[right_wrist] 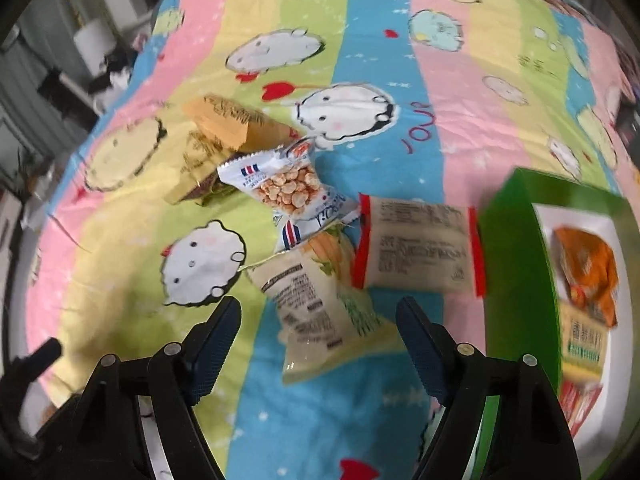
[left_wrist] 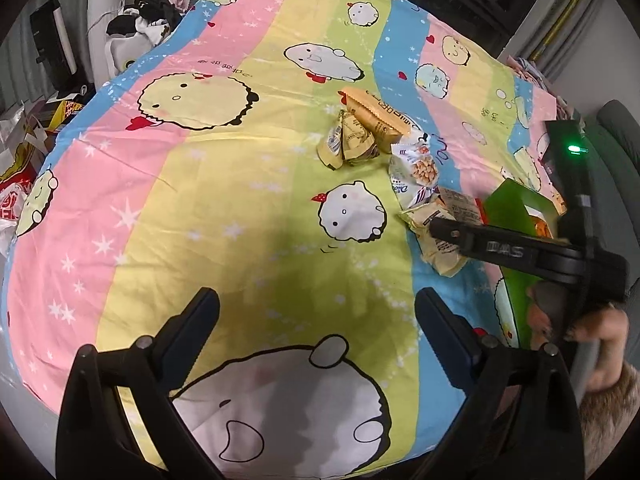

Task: Organize snacks
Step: 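Grasp the white-and-green chip bag with the right tool, then lift and carry the chip bag over the green box with the right tool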

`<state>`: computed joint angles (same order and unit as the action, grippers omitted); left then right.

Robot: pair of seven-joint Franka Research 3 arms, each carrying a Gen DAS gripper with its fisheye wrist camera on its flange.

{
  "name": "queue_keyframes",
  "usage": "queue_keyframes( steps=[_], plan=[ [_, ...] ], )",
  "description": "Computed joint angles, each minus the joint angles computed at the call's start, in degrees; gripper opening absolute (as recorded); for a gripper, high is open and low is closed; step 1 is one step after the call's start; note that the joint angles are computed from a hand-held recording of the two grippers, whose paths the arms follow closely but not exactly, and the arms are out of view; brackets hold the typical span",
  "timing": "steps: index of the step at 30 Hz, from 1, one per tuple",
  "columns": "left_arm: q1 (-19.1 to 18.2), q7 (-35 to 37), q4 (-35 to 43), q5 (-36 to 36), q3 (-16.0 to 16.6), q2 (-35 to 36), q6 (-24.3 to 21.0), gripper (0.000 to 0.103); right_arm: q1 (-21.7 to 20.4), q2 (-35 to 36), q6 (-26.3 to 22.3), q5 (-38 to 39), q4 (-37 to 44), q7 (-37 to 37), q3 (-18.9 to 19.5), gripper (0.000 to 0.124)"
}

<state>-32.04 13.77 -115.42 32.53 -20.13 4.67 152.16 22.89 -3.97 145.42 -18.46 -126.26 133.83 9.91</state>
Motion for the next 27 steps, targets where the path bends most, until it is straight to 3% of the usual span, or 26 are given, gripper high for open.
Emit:
queue_keyframes(
  steps=[2,5,8,12,19,25,27],
  plan=[
    [0.0,0.0,0.1,-0.1,0.0,0.1,-0.3,0.098,0.0,2.0,-2.5,-0.2,1.9,-0.8,-0.1,0.081],
    [0.0,0.3,0.1,-0.7,-0.1,0.3,-0.6,0.098,0.6,3.9,-4.2,0.8,3.3,-2.4,-0.8,0.064],
    [0.1,0.3,-0.5,-1.2,0.1,0.0,-0.1,0.098,1.2,3.9,-3.7,-1.1,2.8,-1.2,-1.2,0.050],
    [0.3,-0.1,-0.9,-1.4,0.1,-0.4,-0.1,0.098,1.8,1.3,-1.8,1.3,0.4,-1.4,-0.8,0.040],
    [0.9,-1.3,-1.9,-1.4,0.1,-1.3,-0.4,0.098,3.8,-5.4,7.2,17.5,-8.1,-7.7,0.7,0.040],
    [1.4,-1.8,-2.6,-2.5,0.0,-1.6,0.2,0.098,6.1,-6.6,7.2,32.9,-10.4,-16.3,0.0,0.041],
    [1.4,-1.5,-2.6,-2.9,-0.1,-1.6,0.5,0.098,5.7,-8.5,9.9,34.5,-12.4,-16.5,0.4,0.050]
  ],
)
